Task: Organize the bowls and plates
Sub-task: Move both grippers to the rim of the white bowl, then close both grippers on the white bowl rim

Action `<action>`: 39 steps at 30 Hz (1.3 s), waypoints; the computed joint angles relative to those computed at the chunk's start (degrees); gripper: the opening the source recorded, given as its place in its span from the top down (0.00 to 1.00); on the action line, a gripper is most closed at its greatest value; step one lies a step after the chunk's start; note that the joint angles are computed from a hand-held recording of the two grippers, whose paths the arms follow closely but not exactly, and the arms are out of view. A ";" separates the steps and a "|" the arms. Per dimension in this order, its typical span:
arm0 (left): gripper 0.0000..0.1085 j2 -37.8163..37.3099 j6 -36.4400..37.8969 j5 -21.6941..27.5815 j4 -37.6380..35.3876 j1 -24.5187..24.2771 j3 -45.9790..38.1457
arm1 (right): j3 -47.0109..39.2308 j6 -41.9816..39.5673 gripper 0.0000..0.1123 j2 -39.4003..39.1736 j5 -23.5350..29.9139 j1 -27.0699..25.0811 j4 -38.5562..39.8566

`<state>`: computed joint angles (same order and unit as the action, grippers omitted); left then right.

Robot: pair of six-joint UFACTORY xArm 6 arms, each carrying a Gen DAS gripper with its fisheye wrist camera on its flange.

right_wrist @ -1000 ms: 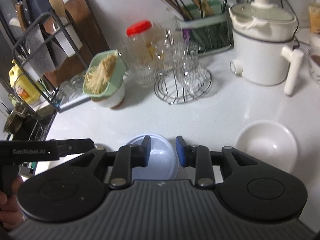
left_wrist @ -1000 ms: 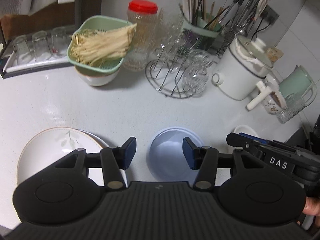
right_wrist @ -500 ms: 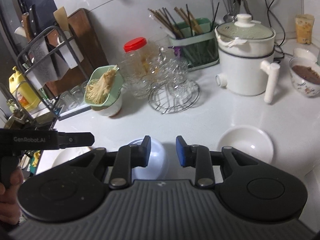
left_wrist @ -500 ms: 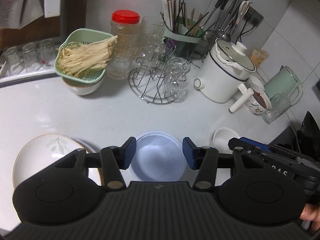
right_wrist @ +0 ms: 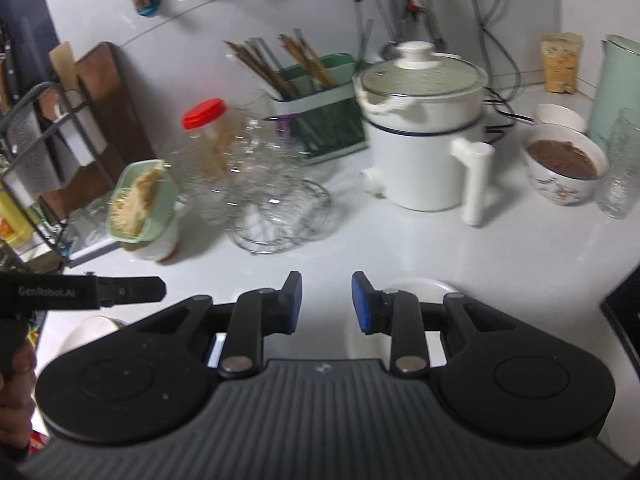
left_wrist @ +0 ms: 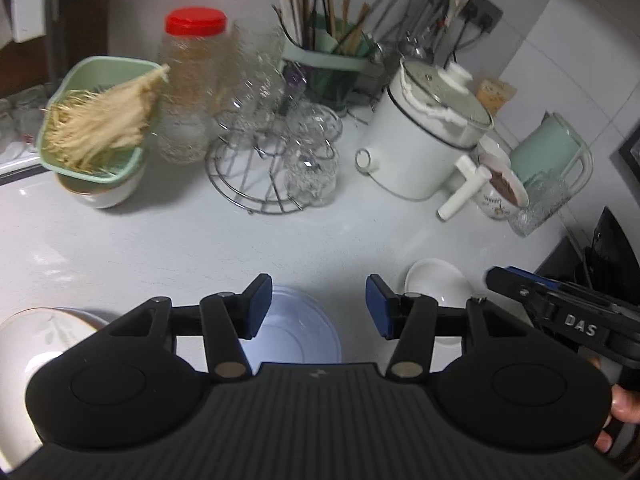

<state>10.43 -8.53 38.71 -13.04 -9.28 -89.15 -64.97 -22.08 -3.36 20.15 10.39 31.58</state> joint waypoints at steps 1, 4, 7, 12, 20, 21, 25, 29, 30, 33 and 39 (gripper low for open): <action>0.47 0.78 0.51 0.06 -0.31 -0.37 -0.67 | 0.65 1.60 0.72 -0.33 -0.01 -0.61 -1.59; 0.47 3.08 1.97 0.44 -1.68 -1.65 -2.91 | 2.97 4.79 0.72 -1.73 -0.04 -2.45 -3.78; 0.47 5.47 2.47 0.71 -2.53 -3.19 -5.03 | 5.36 9.11 0.72 -2.85 -1.56 -3.90 -7.53; 0.47 9.13 2.14 1.22 -2.42 -5.37 -7.47 | 7.46 9.52 0.45 -3.12 -3.74 -5.96 -8.12; 0.43 14.43 -2.41 2.74 0.76 -7.54 -12.99 | 4.49 6.56 0.45 1.13 -1.29 -8.27 -3.92; 0.43 15.02 -2.45 2.76 0.65 -7.78 -13.74 | 3.94 5.06 0.45 1.66 -0.81 -8.34 -2.09; 0.44 17.72 -3.66 4.70 1.37 -8.63 -17.66 | 2.26 0.56 0.47 3.66 0.16 -8.27 1.69; 0.44 19.42 -3.73 5.32 0.31 -9.12 -19.23 | 1.42 -1.57 0.52 5.22 0.76 -8.08 3.45; 0.44 19.68 -3.77 5.13 -0.33 -9.10 -19.23 | 1.23 -2.16 0.53 5.48 1.16 -8.09 4.35; 0.44 20.77 -4.45 5.19 -0.84 -8.93 -19.98 | 0.32 -3.06 0.55 6.75 1.90 -8.29 5.66; 0.46 22.86 -3.50 5.89 -2.62 -8.41 -21.53 | -1.26 -3.35 0.59 9.45 0.53 -8.22 8.56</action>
